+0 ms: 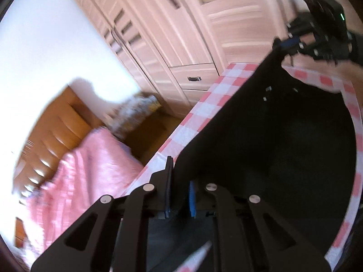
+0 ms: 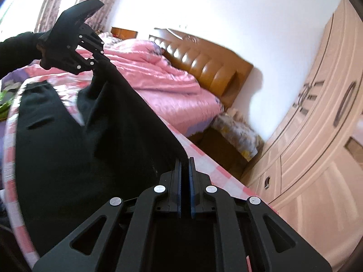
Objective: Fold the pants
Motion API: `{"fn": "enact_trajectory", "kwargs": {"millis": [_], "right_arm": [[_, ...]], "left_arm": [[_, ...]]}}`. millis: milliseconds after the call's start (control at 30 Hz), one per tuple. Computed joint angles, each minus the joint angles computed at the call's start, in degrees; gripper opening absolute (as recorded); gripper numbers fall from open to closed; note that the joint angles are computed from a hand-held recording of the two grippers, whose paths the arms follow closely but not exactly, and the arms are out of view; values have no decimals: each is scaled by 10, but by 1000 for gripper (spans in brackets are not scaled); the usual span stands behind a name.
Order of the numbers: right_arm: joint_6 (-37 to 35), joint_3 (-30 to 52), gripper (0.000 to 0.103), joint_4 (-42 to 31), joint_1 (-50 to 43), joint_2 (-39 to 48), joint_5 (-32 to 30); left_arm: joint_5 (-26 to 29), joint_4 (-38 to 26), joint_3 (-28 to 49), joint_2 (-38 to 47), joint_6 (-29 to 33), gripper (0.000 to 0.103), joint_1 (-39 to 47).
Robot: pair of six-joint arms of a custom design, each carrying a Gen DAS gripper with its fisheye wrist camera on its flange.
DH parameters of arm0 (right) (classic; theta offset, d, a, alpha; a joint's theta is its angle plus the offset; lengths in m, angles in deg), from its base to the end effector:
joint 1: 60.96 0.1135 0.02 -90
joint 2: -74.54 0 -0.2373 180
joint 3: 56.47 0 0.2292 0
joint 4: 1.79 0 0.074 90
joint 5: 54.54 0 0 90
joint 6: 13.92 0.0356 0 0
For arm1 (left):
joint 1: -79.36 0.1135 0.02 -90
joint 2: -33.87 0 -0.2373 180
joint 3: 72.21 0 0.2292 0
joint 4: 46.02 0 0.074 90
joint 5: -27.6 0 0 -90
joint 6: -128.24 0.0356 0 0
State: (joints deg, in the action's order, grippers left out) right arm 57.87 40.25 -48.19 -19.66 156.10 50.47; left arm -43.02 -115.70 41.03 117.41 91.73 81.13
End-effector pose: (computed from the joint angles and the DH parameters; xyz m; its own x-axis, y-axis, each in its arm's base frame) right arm 0.2308 0.1905 0.3520 -0.2229 -0.5976 -0.7702 -0.5693 0.7212 -0.3948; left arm 0.2751 -0.0033 0.3937 -0.2012 0.7524 -0.6273 0.6501 0.5816 0.4890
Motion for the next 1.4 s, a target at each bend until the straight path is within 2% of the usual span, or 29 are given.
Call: {"fn": "enact_trajectory", "kwargs": {"millis": [100, 200, 267, 333, 400, 467, 500, 533, 567, 600, 633, 667, 700, 733, 767, 800, 833, 867, 933, 967, 1000, 1067, 1133, 1167, 1233, 1367, 1400], "right_arm": [[24, -97, 9, -13, 110, -93, 102], [135, -191, 9, -50, 242, -153, 192], [205, -235, 9, -60, 292, -159, 217], [280, -292, 9, -50, 322, -143, 227], [316, -332, 8, -22, 336, -123, 232], [349, -351, 9, 1, 344, -123, 242], [371, -345, 10, -15, 354, -124, 244], [386, -335, 14, -31, 356, -121, 244], [398, -323, 35, -49, 355, -118, 240], [420, -312, 51, -75, 364, -111, 241], [438, -311, 83, -90, 374, -108, 244], [454, -309, 89, -101, 388, -107, 252], [474, -319, 89, -107, 412, -125, 267], [509, -329, 89, -120, 432, -146, 276], [559, -335, 89, -140, 449, -163, 285], [637, -348, 89, -168, 471, -195, 302], [710, -367, 89, -192, 494, -235, 320], [807, -395, 89, -220, 517, -297, 342], [956, -440, 85, -268, 554, -394, 381], [1021, -464, 78, -289, 566, -445, 395], [1043, -483, 75, -291, 560, -488, 396], [1035, -503, 66, -283, 521, -533, 371], [957, -527, 64, -223, 433, -566, 305], [929, -536, 64, -195, 400, -570, 281], [929, -546, 62, -180, 389, -567, 270], [887, -573, 59, -115, 327, -563, 218], [894, -573, 59, -114, 336, -558, 227]], "left_arm": [[-32, 27, -200, -204, 14, 12, -12], [-74, 15, -360, -380, 2, 12, -37], [-124, 1, -461, -475, -39, 12, -83], [-146, 6, -542, -531, -64, 12, -99], [-210, 36, -626, -569, -126, 12, -160], [-207, 56, -657, -576, -167, 12, -161], [-182, 50, -659, -585, -173, 13, -133], [-156, 53, -654, -576, -182, 17, -107], [-127, 51, -648, -572, -189, 18, -79], [-98, 48, -643, -567, -195, 19, -51], [-90, 40, -633, -564, -206, 24, -44], [-86, 37, -630, -561, -212, 27, -36], [-102, 36, -630, -562, -231, 29, -49], [-101, 20, -627, -574, -235, 36, -43], [-106, 11, -625, -580, -244, 48, -50], [-107, -9, -618, -598, -261, 57, -59], [-83, -29, -608, -613, -268, 72, -39], [-65, -36, -603, -615, -273, 77, -26], [14, -65, -581, -614, -279, 81, 41], [39, -77, -575, -613, -272, 83, 72], [73, -88, -566, -604, -261, 83, 117], [141, -121, -549, -582, -224, 84, 205], [197, -160, -534, -560, -179, 86, 280], [226, -186, -527, -545, -145, 87, 324], [272, -243, -518, -510, -62, 87, 410], [297, -293, -523, -455, 29, 87, 510], [299, -300, -524, -442, 43, 87, 529]]}}
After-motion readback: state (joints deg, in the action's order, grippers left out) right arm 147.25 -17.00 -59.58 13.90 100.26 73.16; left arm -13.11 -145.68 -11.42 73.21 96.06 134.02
